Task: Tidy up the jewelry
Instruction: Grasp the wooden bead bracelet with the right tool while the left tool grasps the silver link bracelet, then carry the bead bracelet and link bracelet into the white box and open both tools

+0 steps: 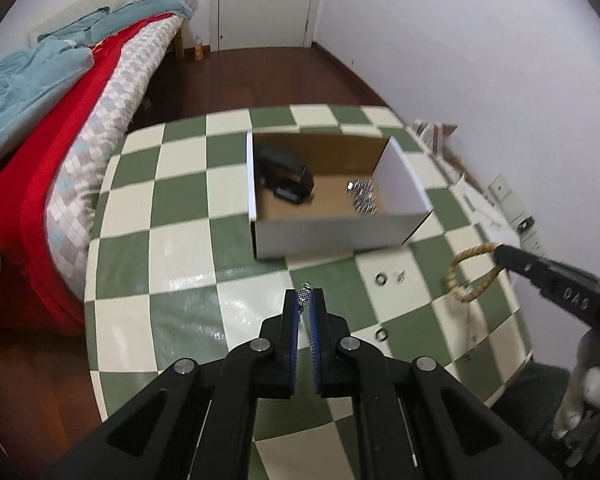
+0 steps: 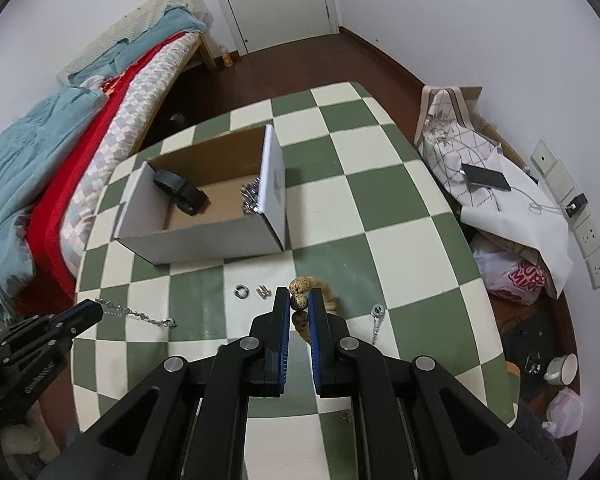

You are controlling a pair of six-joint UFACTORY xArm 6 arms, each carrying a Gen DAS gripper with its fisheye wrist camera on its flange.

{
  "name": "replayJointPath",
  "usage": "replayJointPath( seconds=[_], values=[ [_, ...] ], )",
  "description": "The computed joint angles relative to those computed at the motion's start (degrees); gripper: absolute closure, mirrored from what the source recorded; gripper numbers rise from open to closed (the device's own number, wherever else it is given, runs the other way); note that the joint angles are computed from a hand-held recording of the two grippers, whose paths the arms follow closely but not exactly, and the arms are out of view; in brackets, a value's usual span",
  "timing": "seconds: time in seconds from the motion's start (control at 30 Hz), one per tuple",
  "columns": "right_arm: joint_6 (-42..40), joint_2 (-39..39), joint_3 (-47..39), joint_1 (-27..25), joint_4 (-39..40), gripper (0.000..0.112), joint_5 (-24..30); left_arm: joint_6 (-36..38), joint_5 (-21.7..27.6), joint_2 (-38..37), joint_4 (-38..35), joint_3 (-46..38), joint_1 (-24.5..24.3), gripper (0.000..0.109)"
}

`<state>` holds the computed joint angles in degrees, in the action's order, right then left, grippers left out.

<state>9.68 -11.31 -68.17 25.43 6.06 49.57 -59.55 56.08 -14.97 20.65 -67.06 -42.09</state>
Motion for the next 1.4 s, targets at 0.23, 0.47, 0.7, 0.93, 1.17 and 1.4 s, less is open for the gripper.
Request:
replayJointPath(
  seconds=[0.23,0.47,0.7,0.93,1.17,1.4],
  values=[
    [-2.4,2.0,-6.8,0.7,2.7,0.103,2.1,1.9,-1.2,1.3,0.0,-6.7,2.0,0.106],
    [-4.4,8.9,-19.1,1.6,5.0,0.103,4.5,9.2,-2.8,7.6,-3.8,-16.5,7.2,0.106],
    [-5.8,20.9,-35.2,1.8,9.3,0.103,11.1,16.4,-3.3,14.3,-12.8,-21.1,12.9,0.105],
    [-5.2,33.8,-49.6,1.8,13.1,0.103,19.6,20.7,-2.7,17.6,-21.2,-19.6,16.2,0.105],
    [-3.6,43.2,-61.0,1.1,16.7,0.102,26.5,19.4,0.9,18.6,-22.4,-19.6,17.3,0.103],
    [0.0,47.5,-67.3,0.6,12.0,0.058,33.2,15.2,4.5,18.5,-14.5,-21.5,15.7,0.076]
  ],
)
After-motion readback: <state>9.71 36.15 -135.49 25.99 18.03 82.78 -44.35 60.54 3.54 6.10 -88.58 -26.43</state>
